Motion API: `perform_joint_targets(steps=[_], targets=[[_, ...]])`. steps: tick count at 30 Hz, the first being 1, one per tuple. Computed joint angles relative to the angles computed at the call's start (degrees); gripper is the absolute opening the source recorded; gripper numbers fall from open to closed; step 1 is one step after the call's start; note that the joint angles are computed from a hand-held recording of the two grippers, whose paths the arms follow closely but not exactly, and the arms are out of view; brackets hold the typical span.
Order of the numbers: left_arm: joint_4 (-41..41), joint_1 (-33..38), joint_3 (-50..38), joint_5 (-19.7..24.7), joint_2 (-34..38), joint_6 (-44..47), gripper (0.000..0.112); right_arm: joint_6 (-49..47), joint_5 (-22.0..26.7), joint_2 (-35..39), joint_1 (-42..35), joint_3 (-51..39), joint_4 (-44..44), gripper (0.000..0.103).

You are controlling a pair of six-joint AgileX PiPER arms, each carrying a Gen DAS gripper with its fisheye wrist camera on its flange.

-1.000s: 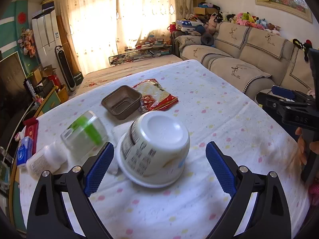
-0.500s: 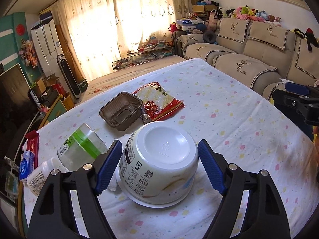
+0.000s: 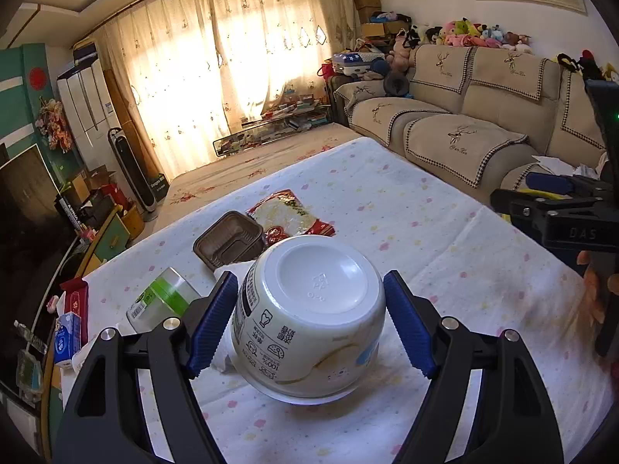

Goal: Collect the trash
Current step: 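Carry the yogurt bottle with the left gripper over the yellow bin and release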

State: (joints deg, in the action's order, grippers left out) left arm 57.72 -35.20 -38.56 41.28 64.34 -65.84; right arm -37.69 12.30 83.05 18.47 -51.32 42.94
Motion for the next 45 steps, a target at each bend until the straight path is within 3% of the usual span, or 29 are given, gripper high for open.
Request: perform_joint_targets(steps=[2,7,11,15,19,23,28,31,38,42,45], targets=[[-0.7,-3.0,-1.5,2.8,-0.4,0.4,0.076,-4.9,1.5,-0.8,-1.3,0.2,4.7,0.091],[-1.8,-9.7,-6.0,7.4,1.2,0.6,0.076,-9.2,6.9,-6.9,-8.6,2.9,5.3,0.091],[-3.8,-12.0,-9.5,5.6,4.9,0.6,0.076,-17.3,14.1,-14.2,-19.6,7.1,8.0,0.091],[-4.8,-14.4,-14.8,2.8,11.7,0.3,0.076,-27.1,24.2,-19.6,-35.4,9.9,12.0,0.093],[-6.9,-16.9,-23.1,0.0,20.4,2.9,0.077,-35.6,34.0,-20.4,-52.0,10.5,16.0,0.093],[-12.1,-17.8,-34.2,-2.6,30.8,9.1,0.077,-40.7,39.2,-18.0,-62.9,9.2,18.1,0.094],[-20.5,-17.2,-49.7,-2.8,43.9,18.6,0.077,-42.7,40.6,-14.7,-67.8,7.8,18.4,0.094],[-23.1,-16.2,-53.7,-2.7,47.6,20.4,0.077,-42.8,40.5,-12.9,-67.7,7.3,18.8,0.094],[-24.9,-14.1,-49.3,-3.6,41.5,21.5,0.077,-40.6,36.3,-10.9,-63.4,7.2,18.7,0.094],[-29.1,-13.8,-52.7,-2.2,40.4,27.0,0.077,-40.1,36.2,-11.4,-64.2,7.2,18.3,0.094],[-27.9,-15.5,-56.4,0.8,40.2,28.5,0.077,-40.2,36.2,-11.3,-65.5,6.9,18.1,0.094]])
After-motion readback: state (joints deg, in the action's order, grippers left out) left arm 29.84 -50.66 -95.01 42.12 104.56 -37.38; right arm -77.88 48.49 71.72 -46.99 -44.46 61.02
